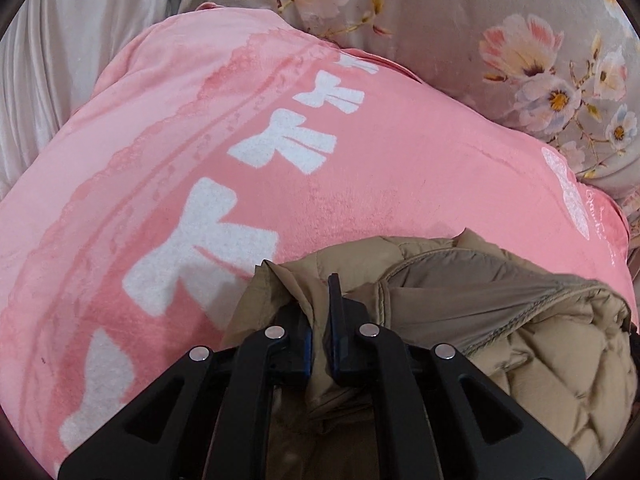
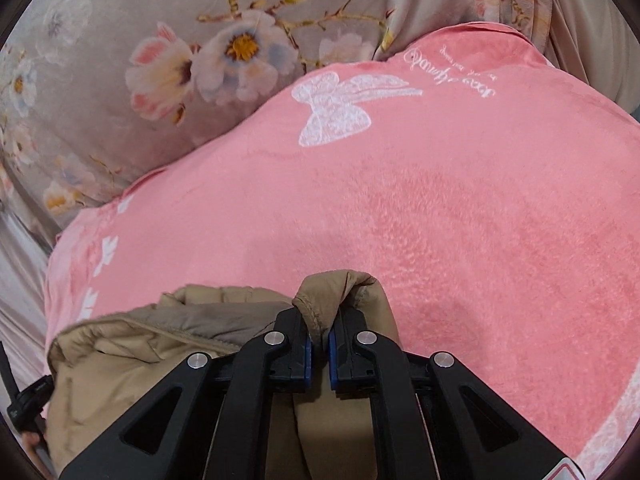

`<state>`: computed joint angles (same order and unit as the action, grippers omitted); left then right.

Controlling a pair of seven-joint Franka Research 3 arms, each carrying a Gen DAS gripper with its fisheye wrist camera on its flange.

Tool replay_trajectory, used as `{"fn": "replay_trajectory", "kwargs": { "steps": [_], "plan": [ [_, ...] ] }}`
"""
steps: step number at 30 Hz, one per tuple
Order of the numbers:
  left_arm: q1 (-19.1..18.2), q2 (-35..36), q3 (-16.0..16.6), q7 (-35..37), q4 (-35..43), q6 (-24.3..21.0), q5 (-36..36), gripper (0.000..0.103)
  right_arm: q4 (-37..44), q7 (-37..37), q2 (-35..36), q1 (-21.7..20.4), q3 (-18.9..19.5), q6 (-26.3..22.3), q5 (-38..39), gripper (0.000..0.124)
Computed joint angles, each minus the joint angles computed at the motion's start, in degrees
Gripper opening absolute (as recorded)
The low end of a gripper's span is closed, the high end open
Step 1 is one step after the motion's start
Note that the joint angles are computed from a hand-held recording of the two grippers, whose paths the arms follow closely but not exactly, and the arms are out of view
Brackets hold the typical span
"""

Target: Fold large clothes

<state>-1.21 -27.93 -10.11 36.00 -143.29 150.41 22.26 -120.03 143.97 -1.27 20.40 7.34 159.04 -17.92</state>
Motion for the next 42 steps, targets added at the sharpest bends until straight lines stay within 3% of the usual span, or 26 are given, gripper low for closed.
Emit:
{"fn": "replay_trajectory", "kwargs": {
  "steps": [4, 17, 19, 21, 22, 23, 25, 27, 28, 30, 34, 38, 42],
  "plan": [
    [1.21, 1.04, -1.15, -2.2, -0.39, 1.87, 2.23, 0.007, 0.51, 0.65, 1.25, 0.5, -0.03, -0.72, -0.68, 0.004],
    [2.21, 1.53, -0.7, -5.1, -2.84, 8.16, 3.63, 0.007, -0.15, 0.98, 1.56, 1.22, -0.87, 0.43, 0.26, 0.003],
    [2.0, 1.02, -0.06, -4.99, -3.76, 9.87, 2.99, 0.007, -2.48, -1.35, 0.68, 0.84, -1.08, 4.95, 4.55, 0.007],
    [1.38, -1.2, 1.67, -4.52, -6.11, 13.42, 1.18, 0.009, -5.08, -9.4, -0.79, 0.84, -1.29, 9.22, 16.01, 0.013],
    [1.32, -2.35, 1.98, -4.1, -6.71, 13.8, 0.49, 0.01, -5.79, -10.83, -1.68, 0.66, -1.24, 9.8, 18.23, 0.016],
    [0.42, -4.74, 3.03, -2.49, -7.41, 13.28, -0.49, 0.013, -7.58, -12.56, -4.08, 0.41, -1.42, 11.0, 20.47, 0.019],
    [0.56, -10.44, 2.59, 0.36, -7.21, 8.66, -0.54, 0.026, -9.0, -9.91, -7.62, -2.79, 0.76, 10.5, 16.35, 0.029],
    [5.23, -15.56, -2.21, -0.69, -5.35, 2.23, 3.22, 0.061, -10.09, -0.15, -12.58, -10.47, 6.49, 8.9, 3.81, 0.041],
    [7.13, -18.17, -3.62, -1.16, -4.71, 1.16, 5.72, 0.066, -10.51, 1.74, -14.51, -12.65, 7.96, 9.32, 1.06, 0.045],
    [7.39, -19.86, -3.6, -0.1, -2.25, -1.91, 7.18, 0.066, -8.35, 4.78, -16.91, -16.1, 11.32, 4.53, -2.77, 0.045],
    [2.97, -15.26, -2.83, 4.22, 5.19, -4.94, 5.63, 0.063, -1.25, 1.64, -13.45, -12.31, 12.79, 1.21, -3.57, 0.041],
    [-0.74, -2.17, -6.21, 6.0, 14.2, -6.15, 4.91, 0.059, 13.67, -1.12, 0.32, -6.4, 17.06, -7.87, -11.72, 0.012],
    [-3.46, 10.44, -7.4, 3.9, 20.52, -7.88, 5.49, 0.054, 24.17, -4.54, 12.31, -0.94, 16.62, -12.33, -11.01, 0.006]
  ]
}}
